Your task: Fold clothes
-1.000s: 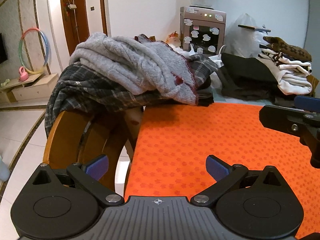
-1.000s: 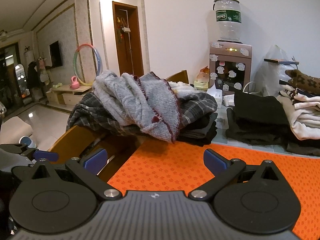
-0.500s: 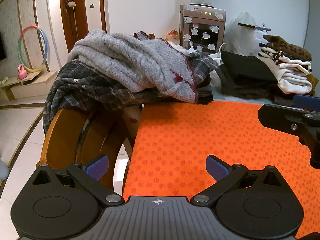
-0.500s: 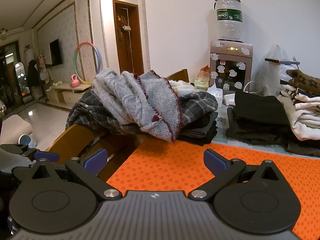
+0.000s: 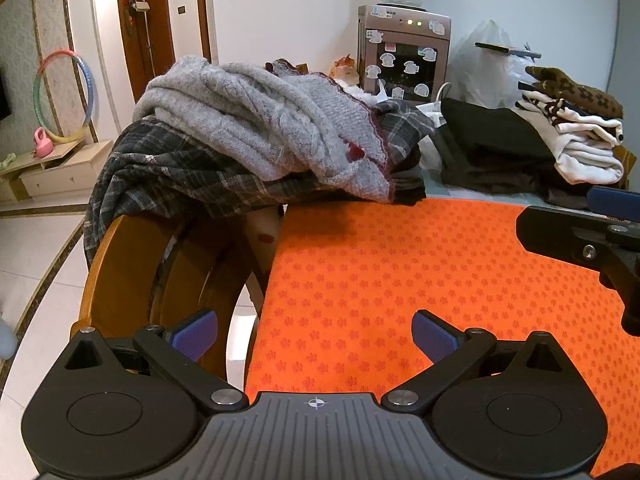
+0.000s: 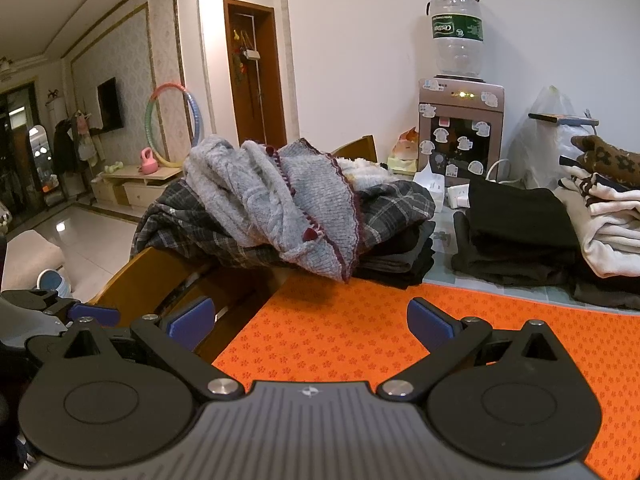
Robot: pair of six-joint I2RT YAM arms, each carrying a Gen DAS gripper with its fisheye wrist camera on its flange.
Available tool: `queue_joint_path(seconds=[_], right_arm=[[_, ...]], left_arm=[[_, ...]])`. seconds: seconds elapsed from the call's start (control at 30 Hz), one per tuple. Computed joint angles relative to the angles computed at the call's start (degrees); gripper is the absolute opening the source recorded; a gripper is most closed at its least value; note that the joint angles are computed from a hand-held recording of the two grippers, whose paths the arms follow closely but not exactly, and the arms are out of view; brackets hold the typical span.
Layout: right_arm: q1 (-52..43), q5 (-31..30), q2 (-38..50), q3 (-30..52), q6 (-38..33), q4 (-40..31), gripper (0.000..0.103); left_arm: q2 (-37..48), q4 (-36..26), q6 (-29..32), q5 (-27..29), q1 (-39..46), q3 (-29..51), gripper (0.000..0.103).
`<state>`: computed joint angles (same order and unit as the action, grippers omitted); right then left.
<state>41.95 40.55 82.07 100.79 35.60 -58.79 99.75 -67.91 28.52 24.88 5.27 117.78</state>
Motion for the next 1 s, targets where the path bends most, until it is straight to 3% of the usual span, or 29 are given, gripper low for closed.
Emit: queue_joint_path(seconds=[0.37, 0.57, 0.67, 0.87, 1.0], right_arm=[[-0.7, -0.98, 0.29, 0.04, -0.49, 0.3, 0.103], [-2.35, -3.55, 0.67, 0.54, -2.2, 0.88, 0.103], [-5.56, -7.72, 1.83, 2.49, -5.28, 2.4, 0.103], [-14.27, -19.44, 9.85, 13.95, -14.22, 4.22, 0.103], [-18.92, -26.18, 21.47, 29.61, -21.44, 2.51, 0.103]], left_arm=[[0.46, -0.14, -0.12, -0.32, -0.21, 0.32, 0.103], [1.44, -0.22, -1.07, -0.74, 0.07, 1.35, 0.103], [3.33, -0.93, -2.17, -0.72, 0.98, 3.66, 0.103], [6.81, 0.67, -3.86, -2.06, 2.8, 7.66, 0.103], [8.67, 2.84, -4.29, -3.54, 3.66, 9.33, 0.103]])
